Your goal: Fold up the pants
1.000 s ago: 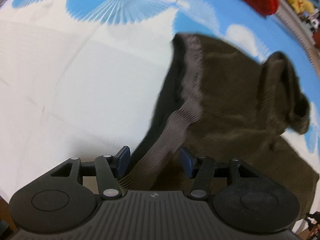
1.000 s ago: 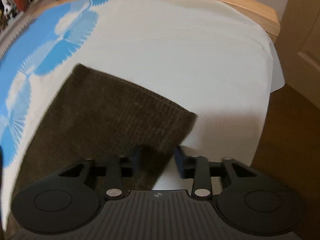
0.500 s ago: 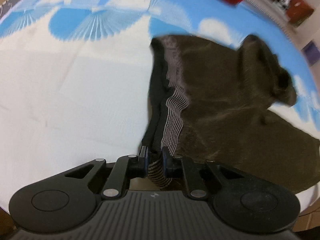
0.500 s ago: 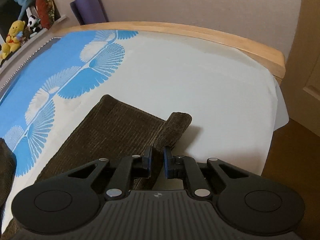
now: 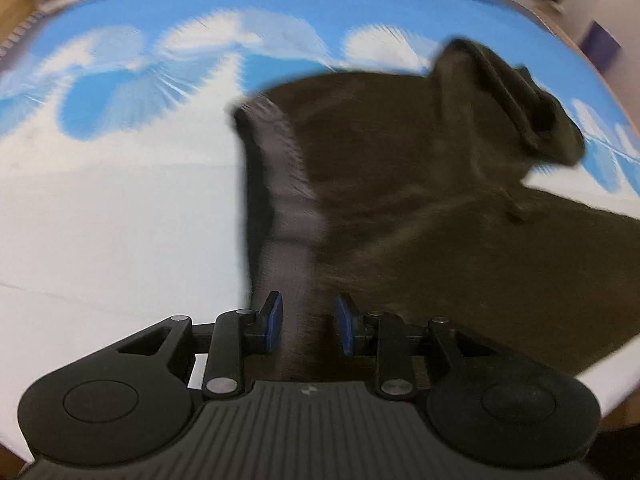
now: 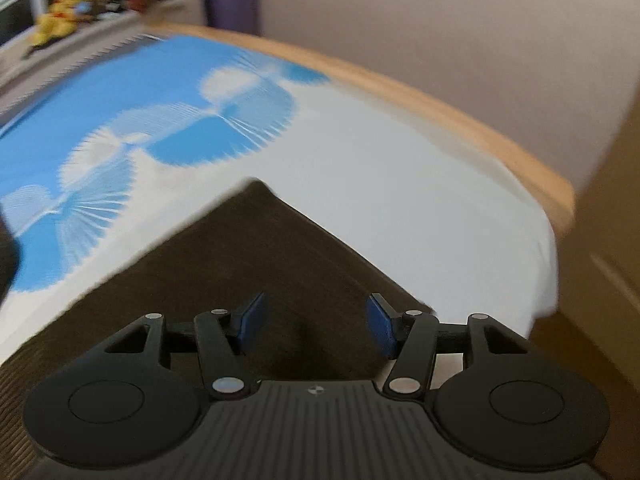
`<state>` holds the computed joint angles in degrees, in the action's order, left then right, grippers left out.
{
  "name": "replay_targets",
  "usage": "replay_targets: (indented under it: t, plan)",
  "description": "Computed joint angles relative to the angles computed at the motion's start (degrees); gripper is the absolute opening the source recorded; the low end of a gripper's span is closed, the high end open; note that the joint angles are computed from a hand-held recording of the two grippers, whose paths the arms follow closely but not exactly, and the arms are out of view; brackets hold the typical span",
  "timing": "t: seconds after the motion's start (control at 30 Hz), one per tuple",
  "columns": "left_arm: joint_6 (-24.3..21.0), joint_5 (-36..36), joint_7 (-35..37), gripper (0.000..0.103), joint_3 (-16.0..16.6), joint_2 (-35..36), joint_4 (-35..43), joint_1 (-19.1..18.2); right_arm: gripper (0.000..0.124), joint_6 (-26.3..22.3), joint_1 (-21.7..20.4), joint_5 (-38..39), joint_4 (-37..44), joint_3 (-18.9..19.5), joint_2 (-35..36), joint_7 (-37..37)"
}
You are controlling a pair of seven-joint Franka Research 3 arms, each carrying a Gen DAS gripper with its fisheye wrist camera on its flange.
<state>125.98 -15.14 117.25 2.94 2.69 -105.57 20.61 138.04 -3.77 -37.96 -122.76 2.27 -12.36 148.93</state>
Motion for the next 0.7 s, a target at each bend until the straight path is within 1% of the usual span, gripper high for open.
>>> replay_targets:
  t: [0.03,0.07,0.1,0.13,0.17,0.23,0.3,0.33,0.43,0.47,0.5,0.53,0.57,0.6,0.7]
  plan:
    - [-1.0,0.8,-0.2,0.032,-0.3,0.8,0.2,-0.3,0.058,1.5,0.3,-0.2,0.0,0.1,0.0,-0.7]
    - [-2.9,3.8,-1.0,0.032,-0.5,2.2,0.9,-0.8,0.058,3.5,0.7,-0.1,0.2,0.1,0.3,-1.6]
    - [-4.6,8.5,-2.4,0.032,-0.8,3.3,1.2,-1.5,0.058,5.0,1.2,0.3,0.5,0.2,0.6,-2.5]
    - [-4.4,12.0,-2.7,0.031,-1.1,3.5,0.6,-2.0,0.058,6.6,1.7,1.3,0.9,0.2,0.9,-4.1]
    - [-3.0,13.7,-2.8,0.032,-1.5,3.3,-0.1,-2.4,0.058,8.5,2.3,2.5,1.4,0.1,1.3,-6.1]
    - [-0.3,14.8,-4.5,0.032,-1.8,2.3,-0.8,-2.9,0.058,10.9,3.2,3.5,2.5,0.6,2.2,-8.6]
    - [4.4,13.2,-3.6,0.034,-2.3,-0.1,-2.6,-3.4,0.058,12.7,4.3,4.7,4.4,1.1,3.8,-11.1]
    - [5.9,11.3,-2.7,0.037,-2.4,-0.8,-2.8,-3.7,0.058,13.7,5.0,5.7,5.1,1.1,4.5,-12.4]
    - [7.1,7.6,-2.7,0.038,-2.9,-1.4,-2.4,-5.0,0.054,17.2,6.9,9.2,7.6,1.0,7.0,-15.1]
    - [7.3,7.5,-3.1,0.037,-3.1,-1.6,-2.4,-5.6,0.049,18.5,7.7,11.3,8.6,0.8,8.2,-16.6]
    - [7.6,7.8,-3.8,0.037,-3.4,-1.8,-2.3,-6.3,0.033,19.4,8.3,13.2,9.7,0.5,9.4,-18.0]
    - [7.9,7.5,-3.9,0.037,-3.5,-1.8,-2.0,-6.8,0.021,20.0,9.0,15.5,10.9,0.3,10.6,-19.6]
    - [8.4,6.5,-4.0,0.037,-3.7,-1.6,-1.7,-7.2,0.017,20.4,9.7,17.8,12.1,0.0,11.8,-21.1]
    - [8.7,5.7,-4.9,0.037,-4.1,-1.9,-1.8,-7.9,0.016,20.7,10.3,19.3,12.6,-0.3,12.3,-21.8]
    - [8.9,2.7,-6.0,0.034,-4.4,-0.8,-0.1,-8.9,0.016,21.4,12.1,22.0,15.8,-0.9,15.1,-23.1]
